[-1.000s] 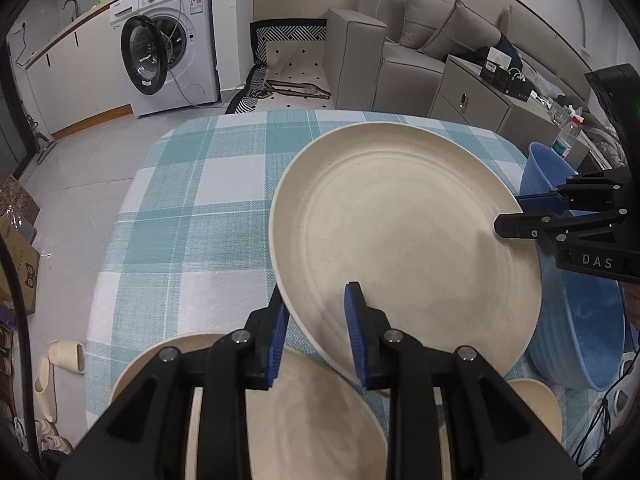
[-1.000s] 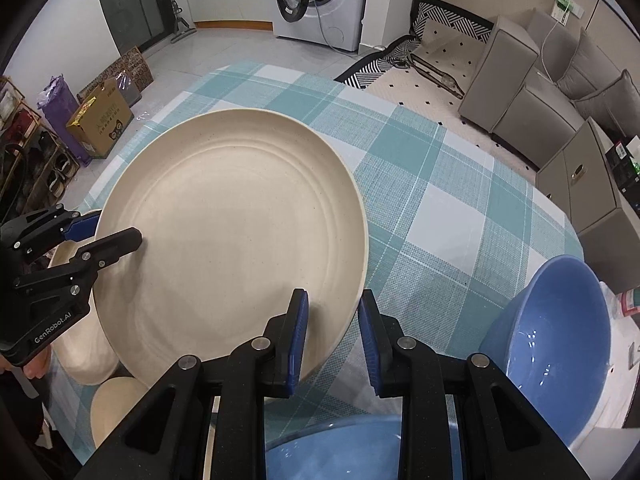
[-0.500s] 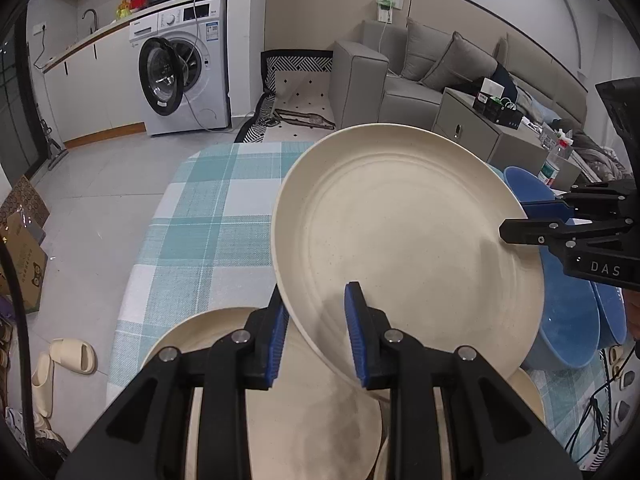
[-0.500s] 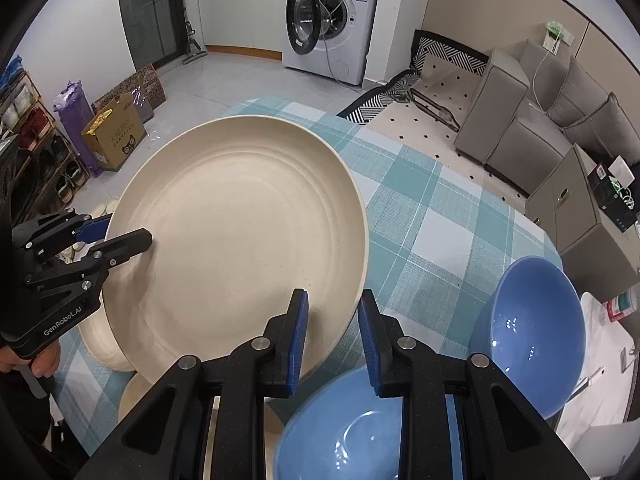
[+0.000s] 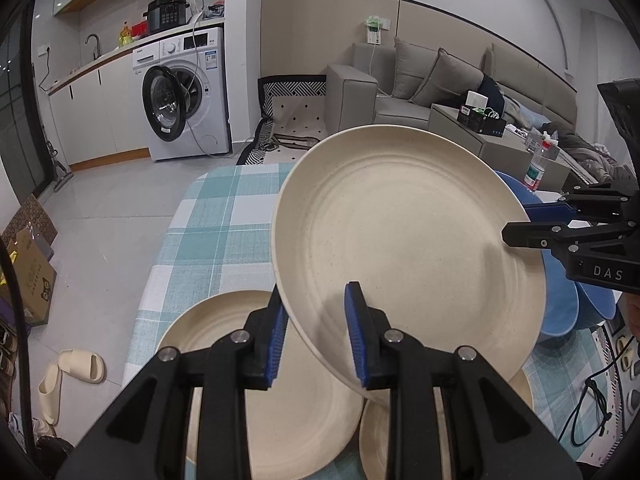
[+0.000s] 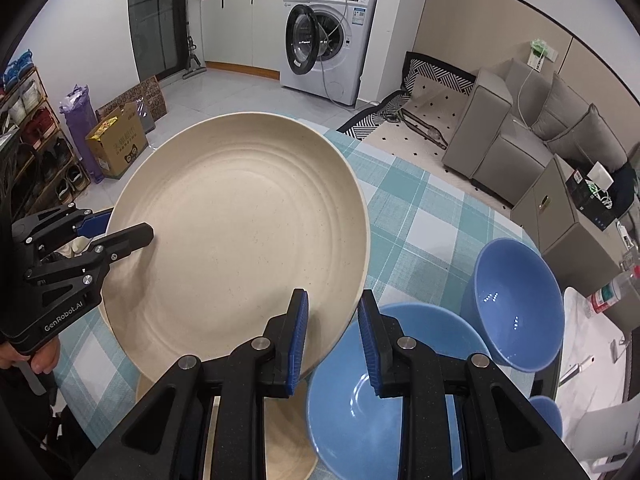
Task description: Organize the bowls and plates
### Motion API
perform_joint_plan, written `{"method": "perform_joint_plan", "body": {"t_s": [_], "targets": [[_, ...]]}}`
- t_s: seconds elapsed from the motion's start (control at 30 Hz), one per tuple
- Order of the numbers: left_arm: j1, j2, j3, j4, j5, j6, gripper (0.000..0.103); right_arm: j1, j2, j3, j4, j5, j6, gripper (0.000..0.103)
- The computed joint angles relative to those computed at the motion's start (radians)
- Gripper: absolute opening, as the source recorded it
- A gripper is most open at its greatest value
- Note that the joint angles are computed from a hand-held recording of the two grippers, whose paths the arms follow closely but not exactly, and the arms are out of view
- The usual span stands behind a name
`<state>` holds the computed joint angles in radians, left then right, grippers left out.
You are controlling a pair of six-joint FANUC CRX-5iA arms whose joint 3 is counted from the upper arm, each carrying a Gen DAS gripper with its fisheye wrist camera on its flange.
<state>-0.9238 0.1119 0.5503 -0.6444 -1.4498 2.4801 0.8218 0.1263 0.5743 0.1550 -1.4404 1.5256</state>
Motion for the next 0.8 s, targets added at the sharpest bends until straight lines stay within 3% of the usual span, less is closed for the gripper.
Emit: {"method": "perform_joint_plan", "body": {"t_s": [0.8], "targets": [[-0.162, -0.007, -0.003, -0.108, -0.076, 0.073, 0.026, 0.078, -0.278, -0.337, 0.044, 0.118, -0.125, 0.026]]}}
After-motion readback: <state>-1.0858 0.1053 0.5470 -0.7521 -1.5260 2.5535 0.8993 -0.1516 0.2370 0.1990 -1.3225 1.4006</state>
